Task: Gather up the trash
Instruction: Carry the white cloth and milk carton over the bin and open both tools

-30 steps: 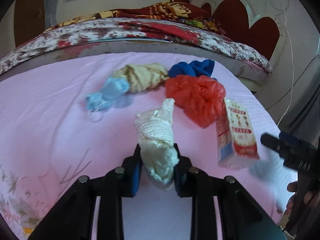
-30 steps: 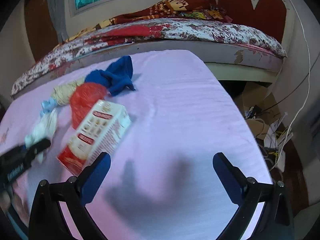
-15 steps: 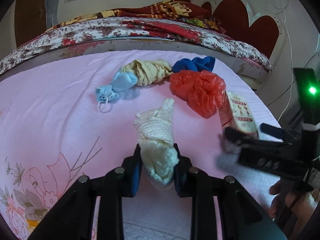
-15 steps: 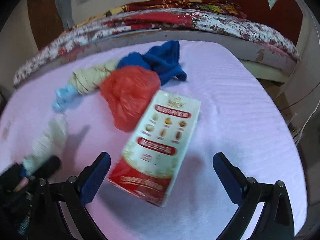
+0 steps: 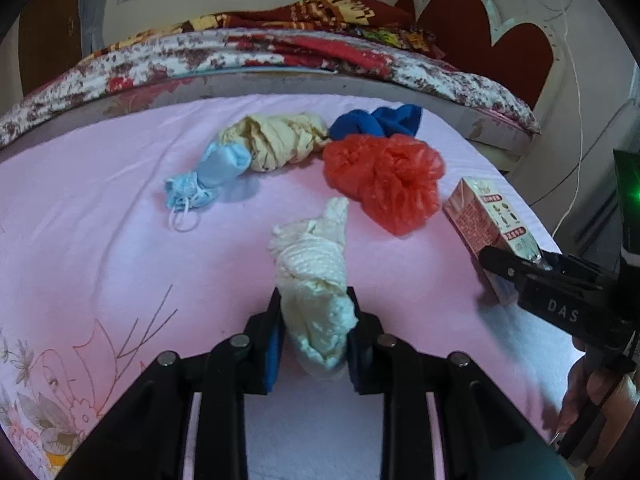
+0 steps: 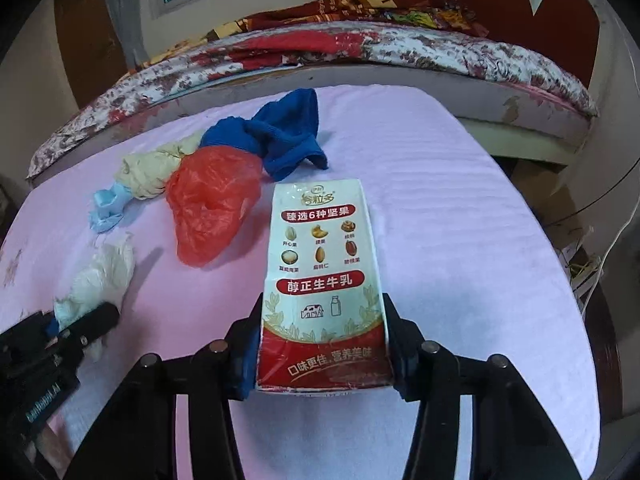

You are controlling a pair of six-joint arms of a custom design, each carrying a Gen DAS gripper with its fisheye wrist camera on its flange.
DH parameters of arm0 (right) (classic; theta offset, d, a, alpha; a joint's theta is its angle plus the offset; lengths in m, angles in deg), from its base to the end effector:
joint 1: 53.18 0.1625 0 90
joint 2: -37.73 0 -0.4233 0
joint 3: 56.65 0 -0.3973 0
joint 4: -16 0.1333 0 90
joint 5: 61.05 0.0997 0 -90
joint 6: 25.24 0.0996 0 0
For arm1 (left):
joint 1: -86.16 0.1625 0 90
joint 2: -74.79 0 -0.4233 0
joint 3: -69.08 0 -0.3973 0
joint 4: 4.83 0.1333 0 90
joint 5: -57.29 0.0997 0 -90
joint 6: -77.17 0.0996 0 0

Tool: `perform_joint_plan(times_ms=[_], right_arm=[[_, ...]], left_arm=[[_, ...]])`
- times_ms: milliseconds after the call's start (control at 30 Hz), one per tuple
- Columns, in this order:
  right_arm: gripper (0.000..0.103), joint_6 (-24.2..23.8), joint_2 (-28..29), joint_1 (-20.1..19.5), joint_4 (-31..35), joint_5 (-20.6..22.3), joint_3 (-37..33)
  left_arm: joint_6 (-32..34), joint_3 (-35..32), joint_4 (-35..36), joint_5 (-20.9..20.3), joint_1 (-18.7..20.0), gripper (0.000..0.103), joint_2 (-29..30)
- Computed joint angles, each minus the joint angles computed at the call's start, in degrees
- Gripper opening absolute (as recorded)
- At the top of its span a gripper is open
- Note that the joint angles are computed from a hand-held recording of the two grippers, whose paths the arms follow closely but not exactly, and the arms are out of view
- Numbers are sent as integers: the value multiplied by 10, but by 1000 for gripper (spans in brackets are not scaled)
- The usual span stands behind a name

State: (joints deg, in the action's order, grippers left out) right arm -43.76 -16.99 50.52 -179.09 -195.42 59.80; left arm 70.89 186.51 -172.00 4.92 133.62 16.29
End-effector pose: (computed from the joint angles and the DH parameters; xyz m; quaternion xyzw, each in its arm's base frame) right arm 0.1931 -0.5232 0.1748 0.1047 -0.8654 0.3270 0.3650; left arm -0.2259 -0.5332 0.1394 0.2422 0.9041 -0.2682 0.2280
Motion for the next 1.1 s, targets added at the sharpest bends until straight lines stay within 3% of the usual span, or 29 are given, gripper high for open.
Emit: perform_joint_plan(times_ms=[233,700,967,1100], right_arm=[[53,-33,-66,9,-49,12,80],[53,-37,-280,44,-60,-40,243],[53,-58,-423,32,-25,-70,307],[53,-67,-505,0,-4,-58,342]], left_arm=[[-14,38,-16,1,-48,27,-26],[-67,94,-15,-19,-154,27,-38],[-75,89,-22,-52,-202,27,2],[-77,86,-24,-64,-221,27,20]])
